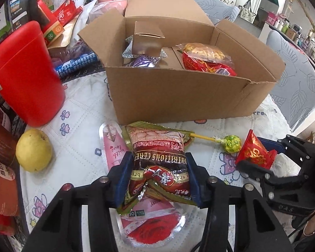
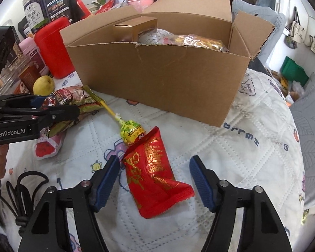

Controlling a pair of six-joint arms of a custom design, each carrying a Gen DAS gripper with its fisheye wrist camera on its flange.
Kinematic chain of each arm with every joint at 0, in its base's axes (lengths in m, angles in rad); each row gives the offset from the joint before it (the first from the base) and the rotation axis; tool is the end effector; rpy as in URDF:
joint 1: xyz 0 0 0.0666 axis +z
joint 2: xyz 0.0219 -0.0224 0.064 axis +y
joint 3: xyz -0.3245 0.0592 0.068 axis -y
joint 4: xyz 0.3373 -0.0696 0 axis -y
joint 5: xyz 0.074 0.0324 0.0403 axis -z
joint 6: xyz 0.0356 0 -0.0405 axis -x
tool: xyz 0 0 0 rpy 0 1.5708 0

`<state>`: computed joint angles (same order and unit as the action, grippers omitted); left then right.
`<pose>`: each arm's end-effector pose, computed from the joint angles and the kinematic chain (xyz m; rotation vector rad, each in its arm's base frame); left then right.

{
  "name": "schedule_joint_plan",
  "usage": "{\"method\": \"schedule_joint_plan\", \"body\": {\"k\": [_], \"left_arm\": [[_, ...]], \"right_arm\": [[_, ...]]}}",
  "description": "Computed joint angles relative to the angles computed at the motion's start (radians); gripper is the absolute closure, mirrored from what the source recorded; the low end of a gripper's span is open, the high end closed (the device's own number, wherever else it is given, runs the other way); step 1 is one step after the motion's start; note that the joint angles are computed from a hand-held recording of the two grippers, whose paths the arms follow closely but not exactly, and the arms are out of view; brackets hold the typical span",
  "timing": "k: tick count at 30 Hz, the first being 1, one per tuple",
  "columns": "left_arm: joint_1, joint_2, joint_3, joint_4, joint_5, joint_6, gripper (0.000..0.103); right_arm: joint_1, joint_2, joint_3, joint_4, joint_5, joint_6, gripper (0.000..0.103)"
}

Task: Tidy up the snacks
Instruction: 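Grasp cereal snack bag with left tool while right tool grasps red packet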

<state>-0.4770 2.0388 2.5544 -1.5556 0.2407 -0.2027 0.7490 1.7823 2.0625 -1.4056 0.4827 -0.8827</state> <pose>0.5087 -0.2729 0.4621 0.9542 2.4406 -0.4111 0.3967 0.3457 0.4316 0.3052 2.4783 -0.0093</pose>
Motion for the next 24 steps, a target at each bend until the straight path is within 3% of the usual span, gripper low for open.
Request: {"method": "schedule_joint_plan", "body": {"k": [2,9,24], "left_arm": [[-0.002,-0.028,-0.037,0.013,0.008,-0.006,0.055],[-0.001,-0.152,-0.193,0.063,0.038,-0.006,0.055],[0.005,-0.369,-0.494,0.086,0.093,-0.008,0.055]], "right_arm": [[0.003,0.000,0.005,-0.018,0.010,-0.016,0.060],[0.027,-0.043,-0.035,-0.007,0.033,-0.067,0.071],[0.141,-0.107,-0.066,-0.058,0.126,-0.194,0.073]]}}
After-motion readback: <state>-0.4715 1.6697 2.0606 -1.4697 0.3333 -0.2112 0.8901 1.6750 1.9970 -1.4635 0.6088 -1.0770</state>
